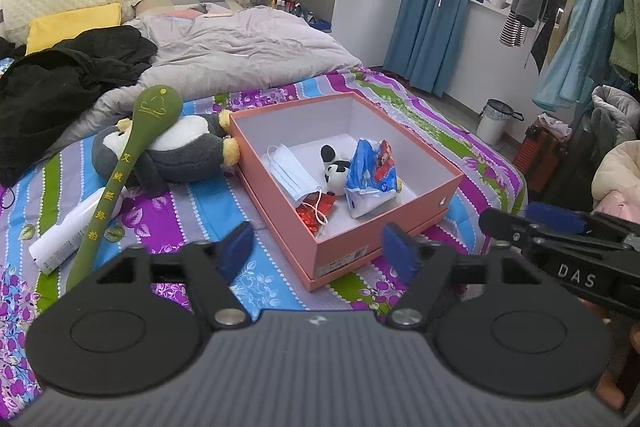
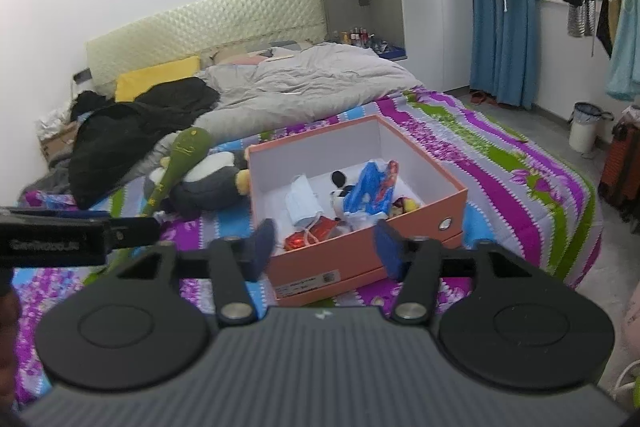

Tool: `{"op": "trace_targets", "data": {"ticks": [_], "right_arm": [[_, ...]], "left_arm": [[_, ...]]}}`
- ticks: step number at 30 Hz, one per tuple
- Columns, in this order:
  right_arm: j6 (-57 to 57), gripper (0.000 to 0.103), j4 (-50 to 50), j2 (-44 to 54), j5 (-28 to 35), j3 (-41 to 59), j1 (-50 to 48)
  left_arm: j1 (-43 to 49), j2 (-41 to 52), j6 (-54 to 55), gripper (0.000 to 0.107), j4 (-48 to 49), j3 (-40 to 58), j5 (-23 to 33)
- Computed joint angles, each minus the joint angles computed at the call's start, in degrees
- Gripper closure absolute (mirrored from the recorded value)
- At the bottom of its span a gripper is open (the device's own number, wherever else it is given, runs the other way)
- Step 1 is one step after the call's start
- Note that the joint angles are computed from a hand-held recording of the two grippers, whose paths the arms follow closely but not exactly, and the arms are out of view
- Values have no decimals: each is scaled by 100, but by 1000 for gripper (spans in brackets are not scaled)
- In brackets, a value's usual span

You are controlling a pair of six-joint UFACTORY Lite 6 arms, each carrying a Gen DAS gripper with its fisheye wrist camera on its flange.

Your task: Organize soft objects

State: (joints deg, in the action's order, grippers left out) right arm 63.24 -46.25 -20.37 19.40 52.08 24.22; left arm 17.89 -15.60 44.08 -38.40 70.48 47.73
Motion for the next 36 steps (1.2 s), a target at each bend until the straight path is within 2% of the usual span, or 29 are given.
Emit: {"op": "trace_targets", "data": {"ticks": [1, 5, 13, 15, 18, 36], "right_arm": [[260, 14, -285, -4, 31, -34, 31], [247, 15, -322, 32, 32, -57, -44], [103, 14, -117, 86, -13, -57, -158], [179, 0, -187, 102, 13, -45, -148], [488, 0, -483, 68, 63, -85, -96], [212, 0, -204, 166, 99, 15, -135]], "left_arm": [[-21, -3, 9, 16, 9, -9, -5], [-143, -6, -120, 7, 155, -31, -88], [-151, 144, -406, 4, 288, 103, -78], [-131, 161, -479, 4, 299, 127, -109], [-128, 192, -639, 4, 389, 187, -136], [-229, 228, -836, 4, 531, 266, -160]]}}
